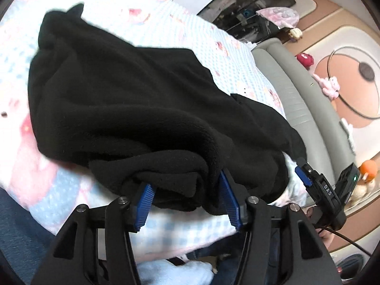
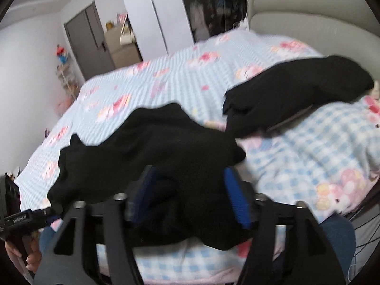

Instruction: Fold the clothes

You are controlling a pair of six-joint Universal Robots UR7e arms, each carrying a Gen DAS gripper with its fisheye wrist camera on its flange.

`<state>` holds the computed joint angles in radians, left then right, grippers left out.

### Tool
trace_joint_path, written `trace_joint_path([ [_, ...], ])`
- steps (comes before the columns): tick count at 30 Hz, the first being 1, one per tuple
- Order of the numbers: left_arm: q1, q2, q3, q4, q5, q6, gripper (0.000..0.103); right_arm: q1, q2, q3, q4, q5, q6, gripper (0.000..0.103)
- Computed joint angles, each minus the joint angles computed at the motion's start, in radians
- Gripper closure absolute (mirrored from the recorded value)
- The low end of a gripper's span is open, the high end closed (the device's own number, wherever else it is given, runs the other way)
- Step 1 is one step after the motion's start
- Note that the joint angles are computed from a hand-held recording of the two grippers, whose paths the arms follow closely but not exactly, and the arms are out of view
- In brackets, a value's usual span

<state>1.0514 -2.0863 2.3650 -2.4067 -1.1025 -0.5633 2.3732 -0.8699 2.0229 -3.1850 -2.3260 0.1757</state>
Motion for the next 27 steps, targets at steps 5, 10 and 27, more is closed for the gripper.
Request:
trace_joint_path([
  [5,0.045,0.096,0.024,-0.052,0.015,-0.092,0.025,-0.010,-0.035,0.029,0.084,0.163,0.017,0.037],
  [10,0.005,0.249,-0.002,0.066,0.148,-0.027,0.057,-0.064,0.017,0.027,0.196,0.219,0.067,0.034],
  [27,-0.316,0.581,-0.312,-0.141,0.246,0.347,0.081,-0.090,-0.029,0.004,0.109,0.404,-0.210,0.013],
])
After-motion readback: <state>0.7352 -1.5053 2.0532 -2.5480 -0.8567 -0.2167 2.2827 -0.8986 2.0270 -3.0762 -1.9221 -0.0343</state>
